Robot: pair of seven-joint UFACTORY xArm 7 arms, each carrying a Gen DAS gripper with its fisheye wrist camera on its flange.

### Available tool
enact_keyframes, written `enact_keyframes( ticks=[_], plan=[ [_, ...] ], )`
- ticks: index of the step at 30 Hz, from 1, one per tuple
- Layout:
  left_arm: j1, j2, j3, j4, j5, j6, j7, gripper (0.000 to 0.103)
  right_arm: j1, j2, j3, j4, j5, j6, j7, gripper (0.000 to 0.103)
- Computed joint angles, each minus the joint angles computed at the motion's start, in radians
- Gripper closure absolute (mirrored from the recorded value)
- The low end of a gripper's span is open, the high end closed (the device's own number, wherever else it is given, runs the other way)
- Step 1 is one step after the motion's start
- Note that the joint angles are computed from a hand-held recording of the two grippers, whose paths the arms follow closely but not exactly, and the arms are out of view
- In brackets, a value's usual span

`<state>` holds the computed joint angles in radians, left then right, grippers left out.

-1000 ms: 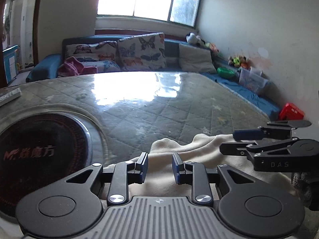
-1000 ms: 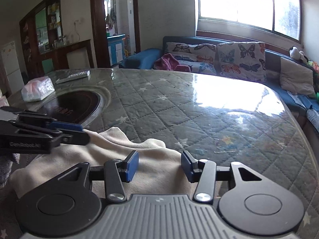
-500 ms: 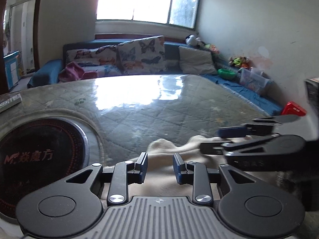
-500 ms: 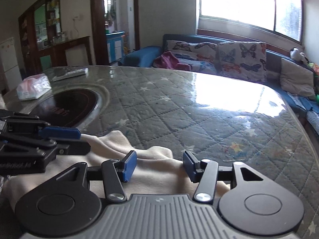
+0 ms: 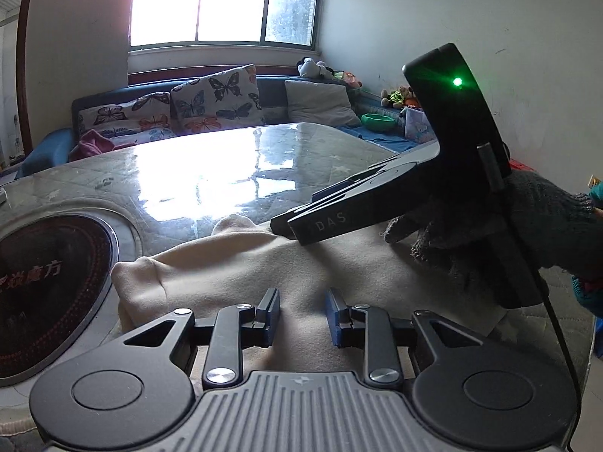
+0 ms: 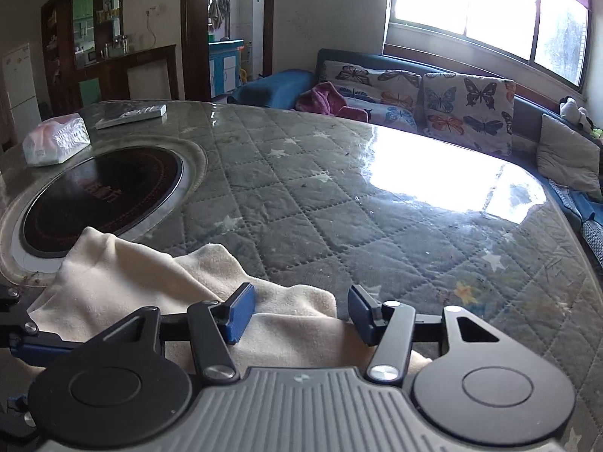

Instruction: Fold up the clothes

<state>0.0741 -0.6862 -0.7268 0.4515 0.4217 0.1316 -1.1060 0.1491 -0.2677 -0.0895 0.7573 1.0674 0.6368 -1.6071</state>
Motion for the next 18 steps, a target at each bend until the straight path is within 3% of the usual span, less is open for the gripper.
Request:
enact_keyframes(
  ticks=[7, 18],
  plan=[
    [-0.047, -0.087, 0.041, -0.050, -0.040, 0.024, -0.038, 0.072, -0.022, -0.076, -0.045, -0.020, 0.018, 0.074, -0.007, 0.046],
    [-0.196, -0.273, 0.115, -0.154, -0.099, 0.203, -0.151, 0.072, -0.055, -0.316, -0.139, -0.182, -0.075, 0.213, -0.021, 0.023]
  ],
)
